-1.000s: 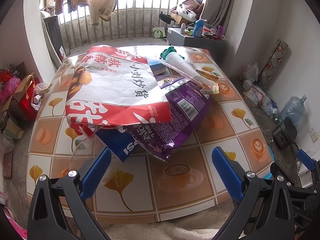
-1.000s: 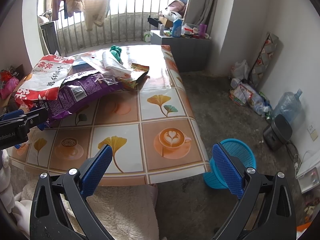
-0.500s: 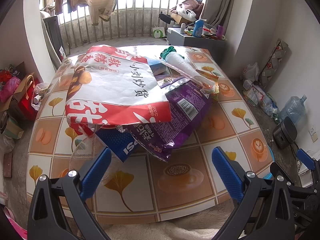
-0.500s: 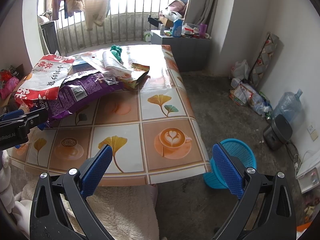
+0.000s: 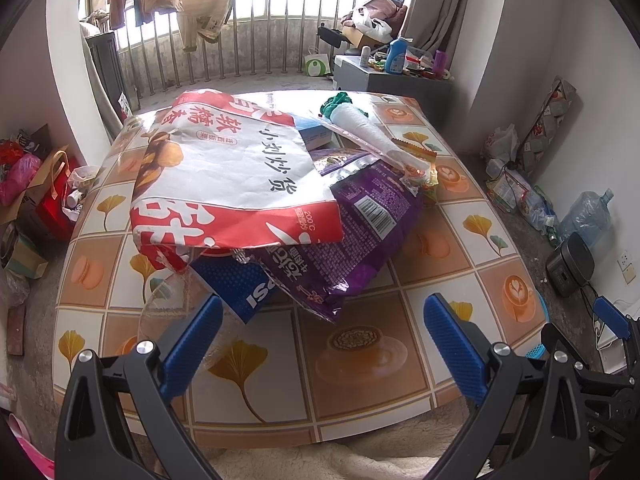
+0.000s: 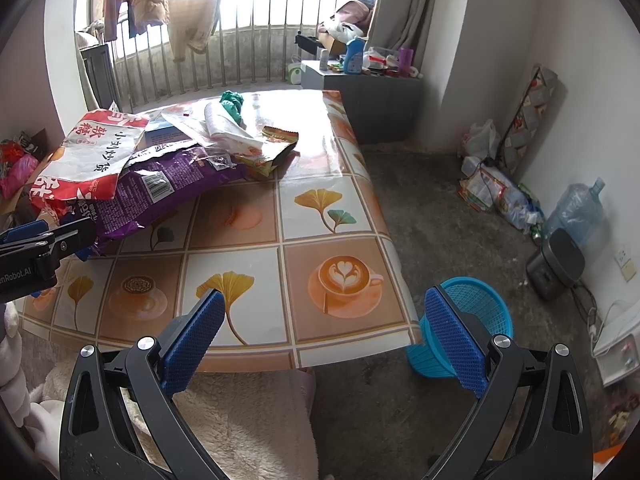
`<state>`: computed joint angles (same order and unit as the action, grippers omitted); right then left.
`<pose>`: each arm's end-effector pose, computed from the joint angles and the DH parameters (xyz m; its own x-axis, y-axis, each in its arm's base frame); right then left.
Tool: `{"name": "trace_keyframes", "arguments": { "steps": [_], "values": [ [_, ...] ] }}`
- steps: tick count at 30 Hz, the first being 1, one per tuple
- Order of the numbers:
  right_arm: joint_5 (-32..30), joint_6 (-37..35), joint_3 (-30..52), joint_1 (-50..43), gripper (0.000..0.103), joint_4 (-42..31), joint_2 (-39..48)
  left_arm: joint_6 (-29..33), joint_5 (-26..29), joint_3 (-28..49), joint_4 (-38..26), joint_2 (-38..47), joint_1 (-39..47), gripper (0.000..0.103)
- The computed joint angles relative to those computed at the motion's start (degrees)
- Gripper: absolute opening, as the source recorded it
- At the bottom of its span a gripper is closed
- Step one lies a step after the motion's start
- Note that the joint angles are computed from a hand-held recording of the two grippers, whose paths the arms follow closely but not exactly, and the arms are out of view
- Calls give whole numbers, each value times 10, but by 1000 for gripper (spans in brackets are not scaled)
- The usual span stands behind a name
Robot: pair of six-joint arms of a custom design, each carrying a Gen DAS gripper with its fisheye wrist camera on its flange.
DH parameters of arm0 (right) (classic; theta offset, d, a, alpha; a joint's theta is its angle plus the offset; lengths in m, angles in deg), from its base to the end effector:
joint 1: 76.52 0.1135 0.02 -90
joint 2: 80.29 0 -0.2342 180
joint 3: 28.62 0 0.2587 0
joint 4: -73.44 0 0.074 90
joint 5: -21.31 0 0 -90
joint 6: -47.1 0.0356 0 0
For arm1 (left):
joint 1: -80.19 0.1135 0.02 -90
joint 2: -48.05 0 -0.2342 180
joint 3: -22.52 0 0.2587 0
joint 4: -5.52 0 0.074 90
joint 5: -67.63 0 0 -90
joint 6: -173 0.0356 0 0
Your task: Collect trash
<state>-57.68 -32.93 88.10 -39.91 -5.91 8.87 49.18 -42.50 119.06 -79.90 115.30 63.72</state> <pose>0.2555 0.1814 0.3818 -0.7061 -0.3129 -0.6352 -0.3740 0.9266 -0.0407 0.2096 -0.0492 0.3668 -0.7073 -0.3358 -0.6221 -0.3748 0.9242 -0.0728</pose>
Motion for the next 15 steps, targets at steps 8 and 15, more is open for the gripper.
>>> {"name": "trace_keyframes", "arguments": {
  "steps": [8, 15],
  "values": [
    [0, 0, -1, -1, 95, 1, 0, 0, 0, -1, 0, 0, 0, 99],
    [-5, 2, -6, -3, 95, 9, -3, 5, -6, -7, 10, -6, -1, 99]
  ]
}}
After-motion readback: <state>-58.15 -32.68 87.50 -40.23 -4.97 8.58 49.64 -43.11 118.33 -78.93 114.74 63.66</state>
